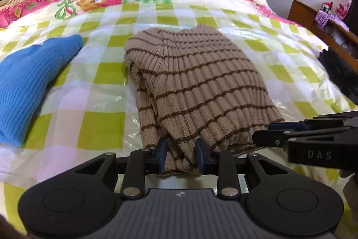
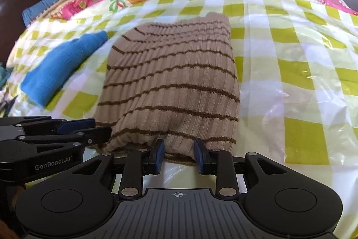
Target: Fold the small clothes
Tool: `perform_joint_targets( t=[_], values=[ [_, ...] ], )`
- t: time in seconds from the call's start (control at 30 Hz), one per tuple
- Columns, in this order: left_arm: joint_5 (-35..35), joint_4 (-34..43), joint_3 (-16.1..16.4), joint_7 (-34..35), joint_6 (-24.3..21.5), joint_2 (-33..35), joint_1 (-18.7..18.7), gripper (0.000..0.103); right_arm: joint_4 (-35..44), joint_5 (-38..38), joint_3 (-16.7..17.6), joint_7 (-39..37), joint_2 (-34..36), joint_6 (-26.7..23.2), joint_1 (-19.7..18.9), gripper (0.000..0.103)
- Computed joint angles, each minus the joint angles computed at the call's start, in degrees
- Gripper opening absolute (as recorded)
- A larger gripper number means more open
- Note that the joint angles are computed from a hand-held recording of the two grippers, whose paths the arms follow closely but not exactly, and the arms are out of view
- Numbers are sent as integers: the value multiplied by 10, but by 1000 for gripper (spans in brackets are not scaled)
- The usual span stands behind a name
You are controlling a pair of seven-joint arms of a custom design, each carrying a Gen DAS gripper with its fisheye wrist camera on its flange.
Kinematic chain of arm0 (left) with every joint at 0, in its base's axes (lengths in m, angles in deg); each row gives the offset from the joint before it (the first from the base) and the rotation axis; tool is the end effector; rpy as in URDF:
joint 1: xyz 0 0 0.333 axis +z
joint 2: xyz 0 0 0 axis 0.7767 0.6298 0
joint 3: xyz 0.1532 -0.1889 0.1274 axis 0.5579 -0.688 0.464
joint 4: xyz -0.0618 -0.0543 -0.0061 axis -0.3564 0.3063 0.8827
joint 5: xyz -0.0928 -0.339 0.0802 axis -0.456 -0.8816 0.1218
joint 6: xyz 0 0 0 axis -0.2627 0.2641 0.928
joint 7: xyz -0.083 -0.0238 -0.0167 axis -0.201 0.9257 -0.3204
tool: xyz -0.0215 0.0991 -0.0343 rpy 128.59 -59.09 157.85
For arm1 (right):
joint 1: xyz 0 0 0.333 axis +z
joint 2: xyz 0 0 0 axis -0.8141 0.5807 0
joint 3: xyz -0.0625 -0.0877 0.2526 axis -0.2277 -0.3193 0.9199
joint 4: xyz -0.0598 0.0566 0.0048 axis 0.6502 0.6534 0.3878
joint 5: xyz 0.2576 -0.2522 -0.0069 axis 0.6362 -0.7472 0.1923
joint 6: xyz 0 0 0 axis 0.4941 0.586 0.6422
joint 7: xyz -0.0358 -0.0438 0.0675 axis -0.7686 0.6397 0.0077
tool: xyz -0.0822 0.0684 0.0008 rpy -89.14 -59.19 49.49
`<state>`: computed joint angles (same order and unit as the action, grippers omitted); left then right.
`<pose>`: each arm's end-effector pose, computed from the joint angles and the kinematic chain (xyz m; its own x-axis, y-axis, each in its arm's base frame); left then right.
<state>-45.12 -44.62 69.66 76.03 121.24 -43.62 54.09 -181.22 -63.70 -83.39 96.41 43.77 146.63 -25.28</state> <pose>0.6054 -0.0830 0.3538 -0.5035 -0.8541 0.1306 -0.6726 0.2926 -0.6797 0.5395 0.3199 0.3604 -0.0982 -0.9777 -0.1854 -0.7460 0.1956 -0.6366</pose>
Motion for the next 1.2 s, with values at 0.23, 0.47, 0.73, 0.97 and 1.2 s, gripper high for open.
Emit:
perform_joint_targets(
  t=[0.23,0.47,0.73,0.97,1.2],
  values=[
    [-104,3,-20,79,-8,-14,16,43,0,-56,-13,57,-11,-13,5,29],
    [-37,32,5,51,0,23,-28,43,36,9,12,-27,24,-43,-16,29],
    [17,28,-10,21,5,34,-7,43,28,39,8,-56,22,-51,-8,29],
    [-2,-1,-21,20,14,0,4,43,16,20,6,-38,-3,-75,4,29],
    [52,-16,6,-25,17,-4,-20,43,18,34,22,-46,0,-96,-2,29]
  ],
)
